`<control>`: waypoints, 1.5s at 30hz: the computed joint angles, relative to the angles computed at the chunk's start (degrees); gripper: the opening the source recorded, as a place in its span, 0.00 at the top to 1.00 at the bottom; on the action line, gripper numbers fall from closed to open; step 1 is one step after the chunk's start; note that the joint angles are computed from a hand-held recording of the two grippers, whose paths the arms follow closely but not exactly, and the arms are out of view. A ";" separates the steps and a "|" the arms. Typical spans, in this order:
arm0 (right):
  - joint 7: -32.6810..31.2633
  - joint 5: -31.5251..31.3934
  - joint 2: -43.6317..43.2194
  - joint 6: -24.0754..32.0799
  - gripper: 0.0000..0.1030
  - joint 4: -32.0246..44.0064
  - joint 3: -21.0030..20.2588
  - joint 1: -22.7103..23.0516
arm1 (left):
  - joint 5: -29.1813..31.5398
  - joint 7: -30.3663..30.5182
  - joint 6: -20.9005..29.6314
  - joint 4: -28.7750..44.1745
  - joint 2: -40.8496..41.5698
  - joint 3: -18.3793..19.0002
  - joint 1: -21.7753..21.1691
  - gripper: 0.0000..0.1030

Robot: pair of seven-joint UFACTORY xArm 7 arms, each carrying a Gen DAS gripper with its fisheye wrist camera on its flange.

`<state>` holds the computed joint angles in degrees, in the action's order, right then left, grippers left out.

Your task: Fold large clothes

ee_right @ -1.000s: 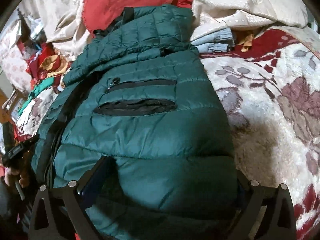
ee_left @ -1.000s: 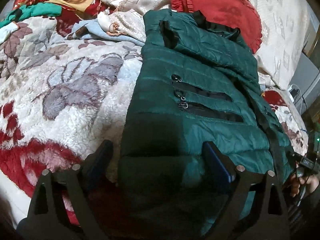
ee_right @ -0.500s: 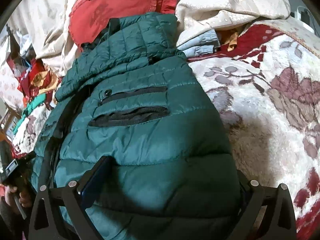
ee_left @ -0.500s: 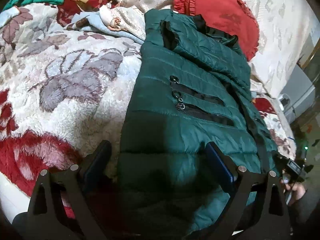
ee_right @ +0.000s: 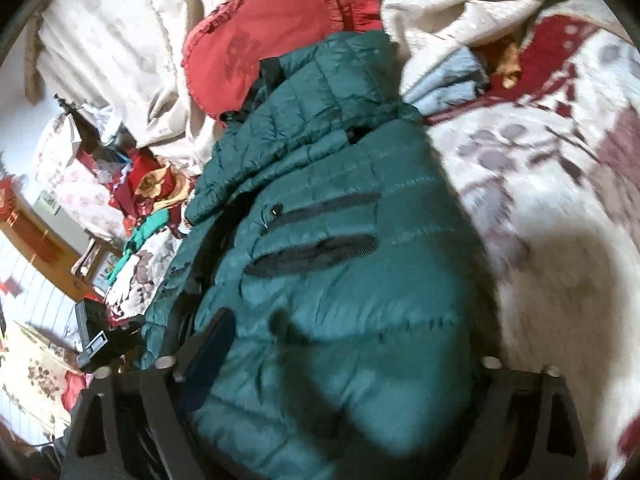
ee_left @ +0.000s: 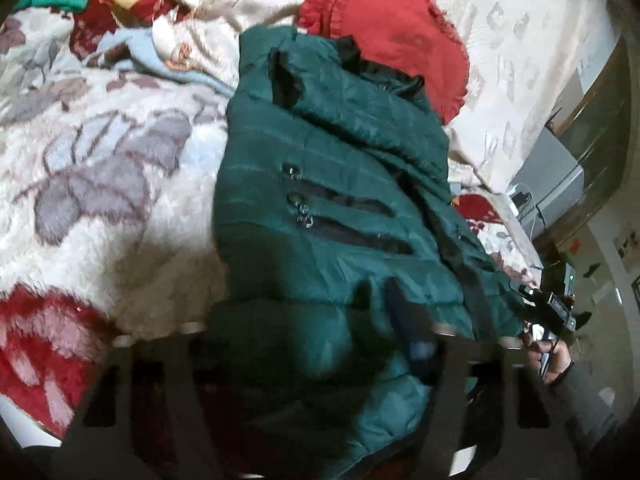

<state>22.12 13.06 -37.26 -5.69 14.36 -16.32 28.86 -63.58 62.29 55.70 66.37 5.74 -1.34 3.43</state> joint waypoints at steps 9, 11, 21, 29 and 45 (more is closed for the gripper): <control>0.23 0.55 -5.54 2.67 0.26 -2.88 -2.71 3.18 | 3.58 -5.26 -0.67 1.48 2.91 -0.61 0.33 0.43; -0.79 1.24 -4.35 2.43 0.27 -2.74 -3.39 3.72 | 3.64 -5.25 0.14 1.51 2.76 -0.97 0.43 0.35; 0.41 1.56 -5.18 3.99 0.78 -2.35 3.82 -0.73 | 4.05 -0.81 -8.61 -4.89 -4.97 -0.49 -1.49 0.86; 16.26 -4.57 -18.65 23.01 0.79 -2.15 27.62 -16.77 | 12.99 2.21 -5.77 -13.36 -16.26 4.37 -3.43 0.86; 33.20 -11.47 -43.14 42.69 0.79 -1.92 35.96 -8.97 | 15.17 0.80 6.11 -19.06 -26.91 11.22 -1.41 0.86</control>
